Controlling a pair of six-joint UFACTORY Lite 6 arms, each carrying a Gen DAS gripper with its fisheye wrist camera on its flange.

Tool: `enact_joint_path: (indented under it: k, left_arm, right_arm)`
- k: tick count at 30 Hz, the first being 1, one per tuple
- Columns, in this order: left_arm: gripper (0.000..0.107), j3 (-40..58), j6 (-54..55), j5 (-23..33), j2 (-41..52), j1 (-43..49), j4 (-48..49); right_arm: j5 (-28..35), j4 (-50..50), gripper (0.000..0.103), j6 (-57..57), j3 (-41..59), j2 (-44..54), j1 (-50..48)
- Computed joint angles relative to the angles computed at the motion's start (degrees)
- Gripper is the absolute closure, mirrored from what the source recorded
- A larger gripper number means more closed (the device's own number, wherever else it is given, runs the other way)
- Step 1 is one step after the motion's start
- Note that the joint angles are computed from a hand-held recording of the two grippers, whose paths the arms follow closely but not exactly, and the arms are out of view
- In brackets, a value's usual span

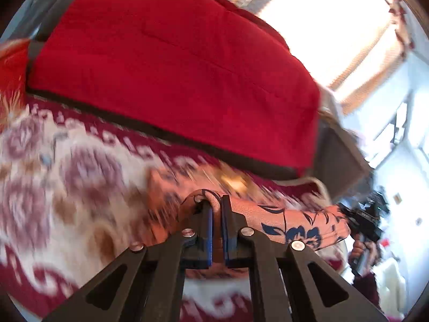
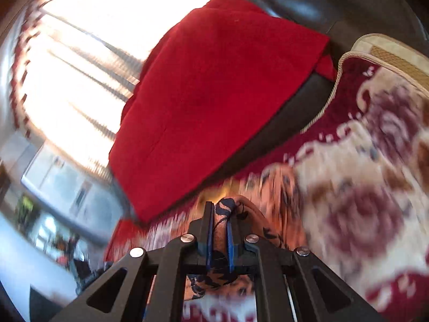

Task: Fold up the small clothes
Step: 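Fold the lifted hem over onto the collar with both grippers and release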

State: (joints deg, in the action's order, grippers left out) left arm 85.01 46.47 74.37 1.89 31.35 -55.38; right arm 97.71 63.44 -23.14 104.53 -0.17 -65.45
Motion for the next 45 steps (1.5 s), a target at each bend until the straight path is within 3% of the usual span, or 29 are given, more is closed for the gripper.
enact_joint_path:
  k: [4,6,8,11,12,13,17,18,19,20,21,22,26,29,31,33,37,39,42,44,45]
  left_arm:
    - [0.101,13.5,-10.5,-16.3,17.9,-11.7,4.0]
    - [0.101,22.1,-17.3,-20.7,29.9,-17.2,9.5]
    - [0.101,26.2,-22.9,-22.8,36.8,-19.9,14.7]
    - [0.101,23.5,-20.0,-24.1,40.1,-17.8,7.9]
    - [0.101,21.4,-17.5,-23.0,40.2,-15.8,2.7]
    - [0.100,19.0,-15.1,-21.7,39.5,-13.9,-2.0]
    - [0.096,4.1,-3.2,-18.9,27.9,-7.1,-17.0]
    - [0.080,-0.6,-1.1,-20.9,23.2,-6.1,-19.3]
    - [0.045,-6.1,0.7,-23.4,17.2,-4.4,-21.1]
    - [0.030,-10.7,0.6,-25.5,11.8,-3.1,-21.7]
    - [0.025,-14.8,-0.5,-26.8,6.9,-1.9,-21.3]
    - [0.025,-16.9,-1.6,-26.4,4.2,-1.0,-20.0]
    - [0.025,-31.3,-7.2,-15.7,-11.0,1.9,-8.4]
    - [0.025,-44.1,-6.1,-8.1,-17.9,4.2,-9.2]
    - [0.025,-48.6,-8.4,-9.9,-17.9,1.0,-9.1]
    - [0.025,-49.6,-9.1,-11.8,-15.3,-1.0,-9.8]
    - [0.025,-52.6,-1.4,-15.9,-11.2,-1.4,-20.0]
    - [0.024,-53.2,1.2,-15.8,-9.0,-0.9,-25.4]
    - [0.026,-52.9,7.7,-17.8,-6.2,-2.5,-33.1]
    - [0.035,-53.1,11.1,-17.8,-5.1,-1.9,-37.0]
    - [0.059,-52.5,11.3,-18.5,-4.9,-2.4,-37.4]
  right_arm:
    - [-21.5,-3.2,0.093,8.0,0.9,11.1,17.2]
    - [-28.3,-3.8,0.092,10.1,-1.6,16.0,21.6]
    - [-33.4,-4.5,0.084,10.4,-5.0,18.0,23.5]
    - [-37.7,-0.8,0.059,5.7,-10.9,17.9,22.9]
    - [-38.2,1.3,0.033,4.0,-12.8,17.1,21.6]
    - [-38.8,3.6,0.023,2.4,-15.5,15.4,19.9]
    - [-36.3,2.9,0.023,-1.2,-19.7,9.1,15.6]
    - [-35.6,1.9,0.023,-1.8,-20.9,6.8,15.1]
    - [-34.8,0.4,0.023,-2.8,-22.3,3.6,14.7]
    - [-34.0,-0.6,0.023,-3.6,-23.4,1.4,14.4]
    - [-32.6,-2.9,0.023,-3.6,-24.7,-2.1,14.4]
    - [-30.0,-3.0,0.023,-6.0,-27.4,-4.6,12.4]
    - [-19.6,-3.5,0.023,-8.1,-36.4,-17.2,9.5]
    - [-7.8,-2.5,0.023,-10.2,-45.2,-26.9,2.3]
    - [-0.8,-2.2,0.023,-9.8,-52.0,-31.8,-3.1]
    - [1.5,-3.4,0.023,-8.6,-57.7,-34.5,-4.6]
    - [-7.8,-4.0,0.023,-5.1,-63.7,-36.2,1.1]
    - [-15.5,-3.6,0.025,-3.2,-65.2,-33.2,6.4]
    - [-21.7,-0.9,0.030,-2.3,-66.5,-30.5,9.8]
    - [-25.4,0.3,0.036,-2.1,-66.5,-30.5,12.5]
    - [-28.2,0.3,0.056,-1.9,-66.6,-30.7,14.7]
